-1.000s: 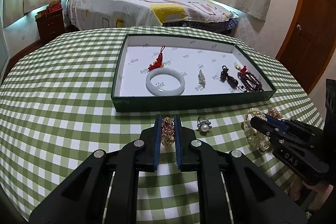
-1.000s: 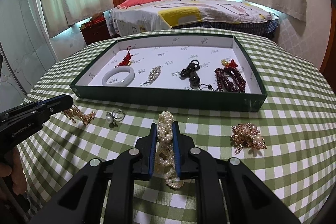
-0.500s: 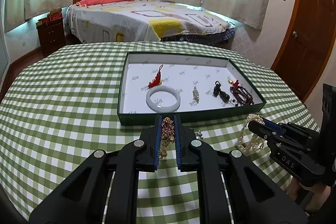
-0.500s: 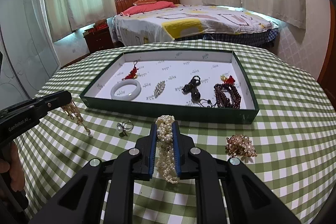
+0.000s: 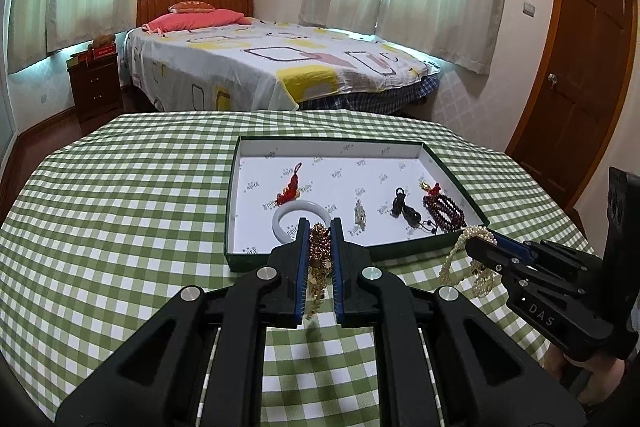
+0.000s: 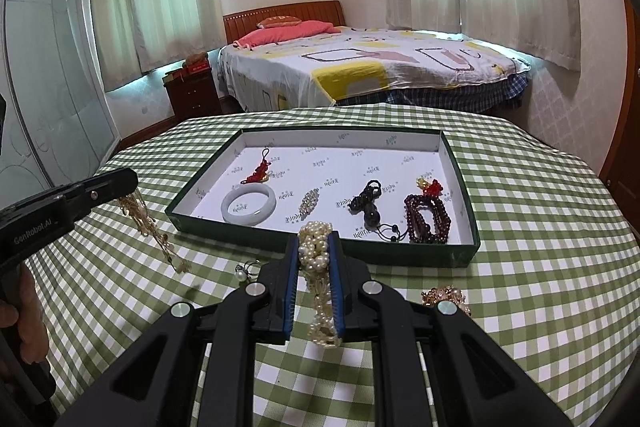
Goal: Organize jewelry
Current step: 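Carry the pearl strand and gold brooch into the tray and open both tools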
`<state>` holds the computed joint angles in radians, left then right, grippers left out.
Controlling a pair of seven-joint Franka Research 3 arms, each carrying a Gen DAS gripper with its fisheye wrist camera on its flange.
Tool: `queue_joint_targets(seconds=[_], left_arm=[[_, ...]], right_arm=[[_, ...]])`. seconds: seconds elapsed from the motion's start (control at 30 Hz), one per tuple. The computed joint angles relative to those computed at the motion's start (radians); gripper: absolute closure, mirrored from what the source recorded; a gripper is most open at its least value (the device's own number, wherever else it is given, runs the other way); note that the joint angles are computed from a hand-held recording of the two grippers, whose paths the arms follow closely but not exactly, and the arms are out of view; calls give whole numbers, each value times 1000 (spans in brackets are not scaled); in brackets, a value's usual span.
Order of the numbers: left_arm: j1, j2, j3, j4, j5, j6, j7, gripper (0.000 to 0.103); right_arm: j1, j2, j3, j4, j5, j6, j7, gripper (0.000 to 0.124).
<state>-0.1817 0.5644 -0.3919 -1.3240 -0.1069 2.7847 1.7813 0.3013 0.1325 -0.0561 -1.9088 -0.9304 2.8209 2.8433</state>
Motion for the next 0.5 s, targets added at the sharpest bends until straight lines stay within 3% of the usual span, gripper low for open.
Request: queue_joint_targets(seconds=[0.5], left_arm=[[-25, 66, 6, 145, 22, -13, 6, 93]], right_arm=[[-7, -2, -7, 30, -60, -1, 49, 110]])
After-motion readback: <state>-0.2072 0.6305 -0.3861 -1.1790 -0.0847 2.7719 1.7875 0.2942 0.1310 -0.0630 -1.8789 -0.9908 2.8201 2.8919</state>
